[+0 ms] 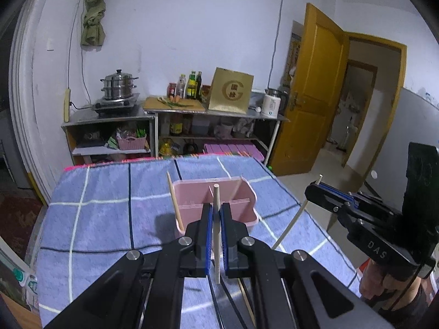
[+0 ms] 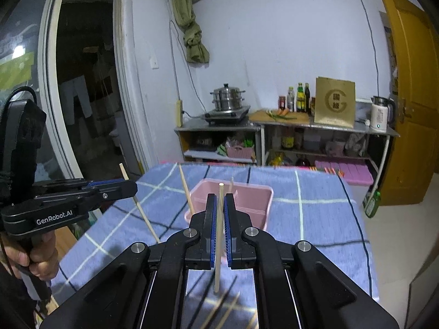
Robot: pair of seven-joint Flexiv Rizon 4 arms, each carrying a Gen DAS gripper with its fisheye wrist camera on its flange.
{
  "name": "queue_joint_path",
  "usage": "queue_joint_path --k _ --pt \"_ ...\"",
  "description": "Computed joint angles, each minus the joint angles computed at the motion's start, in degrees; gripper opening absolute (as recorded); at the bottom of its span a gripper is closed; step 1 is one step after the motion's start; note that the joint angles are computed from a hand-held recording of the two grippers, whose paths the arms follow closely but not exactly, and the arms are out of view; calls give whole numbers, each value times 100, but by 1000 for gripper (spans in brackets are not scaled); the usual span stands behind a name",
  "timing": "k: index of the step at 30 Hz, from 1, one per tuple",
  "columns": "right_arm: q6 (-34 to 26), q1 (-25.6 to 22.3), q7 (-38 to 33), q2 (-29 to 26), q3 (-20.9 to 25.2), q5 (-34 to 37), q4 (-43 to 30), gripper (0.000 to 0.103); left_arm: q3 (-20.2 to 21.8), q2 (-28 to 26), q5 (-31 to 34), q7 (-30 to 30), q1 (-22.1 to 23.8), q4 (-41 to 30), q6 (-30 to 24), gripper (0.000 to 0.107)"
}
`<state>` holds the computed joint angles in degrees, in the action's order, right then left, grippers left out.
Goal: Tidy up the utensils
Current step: 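Lift the held chopsticks upright and carry both tools over the pink basket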
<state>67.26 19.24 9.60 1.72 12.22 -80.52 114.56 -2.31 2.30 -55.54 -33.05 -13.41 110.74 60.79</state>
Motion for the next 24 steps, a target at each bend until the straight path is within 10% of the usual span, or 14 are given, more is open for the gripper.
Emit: queue_joint_path --k 24 --pt "394 -48 763 -880 -521 -933 -1112 5 -479 -1189 293 -405 402 -1426 336 6"
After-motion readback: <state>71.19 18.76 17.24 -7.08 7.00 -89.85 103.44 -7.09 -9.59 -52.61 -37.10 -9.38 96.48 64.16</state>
